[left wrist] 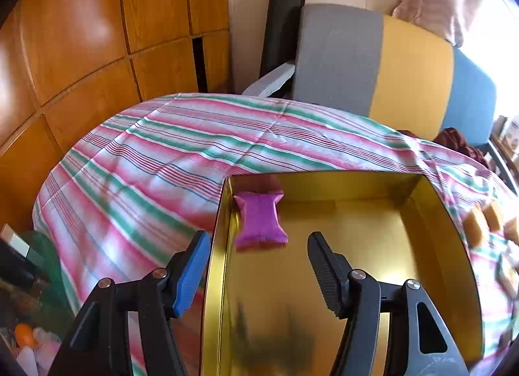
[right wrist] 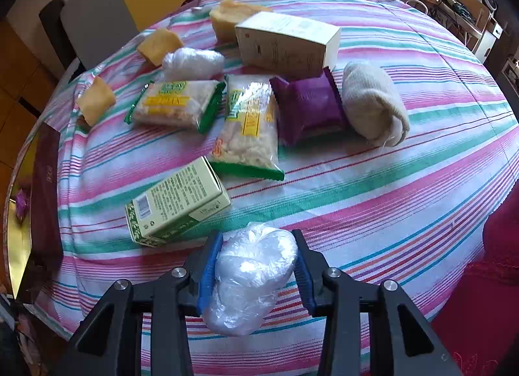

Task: Organize objects
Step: 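Carry the plastic bag over the gold tray and open the right tool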

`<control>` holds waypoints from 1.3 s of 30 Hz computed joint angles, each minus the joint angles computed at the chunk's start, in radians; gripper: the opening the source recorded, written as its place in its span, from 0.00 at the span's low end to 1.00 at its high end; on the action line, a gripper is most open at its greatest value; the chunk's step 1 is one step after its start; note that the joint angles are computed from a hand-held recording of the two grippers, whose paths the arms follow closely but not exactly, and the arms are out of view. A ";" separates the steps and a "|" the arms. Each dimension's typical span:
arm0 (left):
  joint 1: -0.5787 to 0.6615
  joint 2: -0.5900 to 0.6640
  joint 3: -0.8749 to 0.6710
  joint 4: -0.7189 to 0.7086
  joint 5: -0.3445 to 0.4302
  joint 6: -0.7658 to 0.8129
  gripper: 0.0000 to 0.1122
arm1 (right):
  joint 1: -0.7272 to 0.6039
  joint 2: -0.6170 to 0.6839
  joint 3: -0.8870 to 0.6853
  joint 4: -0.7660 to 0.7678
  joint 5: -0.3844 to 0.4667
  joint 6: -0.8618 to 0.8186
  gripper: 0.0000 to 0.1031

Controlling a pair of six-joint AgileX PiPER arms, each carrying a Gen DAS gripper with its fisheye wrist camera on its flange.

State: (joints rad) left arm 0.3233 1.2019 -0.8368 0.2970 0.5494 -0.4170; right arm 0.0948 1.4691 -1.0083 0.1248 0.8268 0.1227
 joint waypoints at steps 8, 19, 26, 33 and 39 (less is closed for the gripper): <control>-0.058 -0.216 0.116 -0.002 0.077 -0.028 0.61 | 0.084 -0.089 -0.041 0.015 -0.020 -0.003 0.41; 0.045 -0.339 0.187 -0.140 0.110 0.111 0.64 | 0.542 0.128 -0.372 0.130 0.023 -0.116 0.41; 0.336 -0.382 0.213 -0.400 0.127 0.440 0.64 | 0.751 0.456 -0.766 0.119 0.136 -0.096 0.41; 0.556 -0.386 0.238 -0.598 0.157 0.704 0.66 | 0.824 0.778 -1.261 0.173 0.245 -0.025 0.49; 0.597 -0.396 0.253 -0.644 0.151 0.764 0.69 | 0.826 0.739 -1.205 0.167 0.195 0.020 0.61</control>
State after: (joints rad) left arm 0.9205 0.8060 -0.5837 -0.3471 0.7000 0.3468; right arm 0.9206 2.2078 -2.2129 0.2922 1.0218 0.1424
